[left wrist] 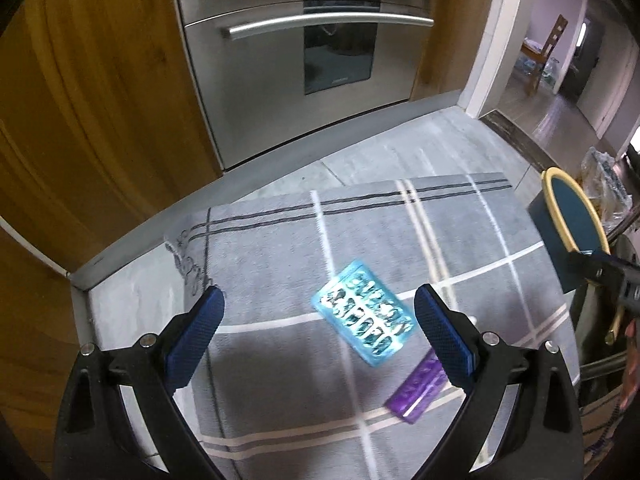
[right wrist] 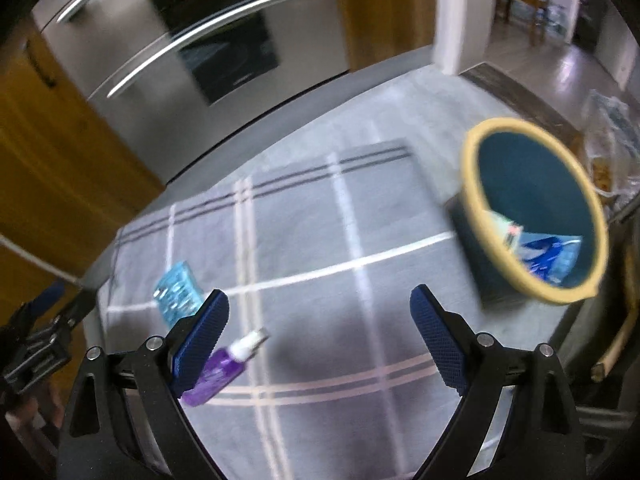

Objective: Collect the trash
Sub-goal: 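Move both open tools back from the bin to the mat, then grasp the purple spray bottle with right tool while left grasps the blue blister pack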

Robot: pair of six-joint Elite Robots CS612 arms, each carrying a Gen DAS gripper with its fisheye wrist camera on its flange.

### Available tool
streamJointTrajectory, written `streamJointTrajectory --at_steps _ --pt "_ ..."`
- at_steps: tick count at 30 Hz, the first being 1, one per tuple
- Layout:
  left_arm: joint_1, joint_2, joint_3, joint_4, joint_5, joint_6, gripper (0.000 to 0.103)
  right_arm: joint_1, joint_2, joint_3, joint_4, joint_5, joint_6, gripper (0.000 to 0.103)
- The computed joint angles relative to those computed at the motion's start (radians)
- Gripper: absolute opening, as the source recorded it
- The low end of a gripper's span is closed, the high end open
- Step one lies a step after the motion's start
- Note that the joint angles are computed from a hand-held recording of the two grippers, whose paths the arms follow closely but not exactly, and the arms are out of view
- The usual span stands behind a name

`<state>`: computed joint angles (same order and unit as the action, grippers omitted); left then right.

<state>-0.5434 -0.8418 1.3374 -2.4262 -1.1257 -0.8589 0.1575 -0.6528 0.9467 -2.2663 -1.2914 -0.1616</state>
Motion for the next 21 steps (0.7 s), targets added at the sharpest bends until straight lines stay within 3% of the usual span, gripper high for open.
streamJointTrajectory --at_steps 6,16,21 --pt "0.008 -0.007 0.018 -0.007 -0.007 -0.015 0.094 0.032 0.005 0.004 0.08 -0.003 -0.035 0.092" --pt "0.006 -0.01 0.027 -0.049 -0.003 0.024 0.094 0.057 0.052 -0.059 0.294 -0.014 0.059 0.091" --pt "0.01 -0.016 0.04 -0.081 -0.016 0.007 0.094 0.072 0.071 -0.078 0.368 -0.04 0.059 0.079"
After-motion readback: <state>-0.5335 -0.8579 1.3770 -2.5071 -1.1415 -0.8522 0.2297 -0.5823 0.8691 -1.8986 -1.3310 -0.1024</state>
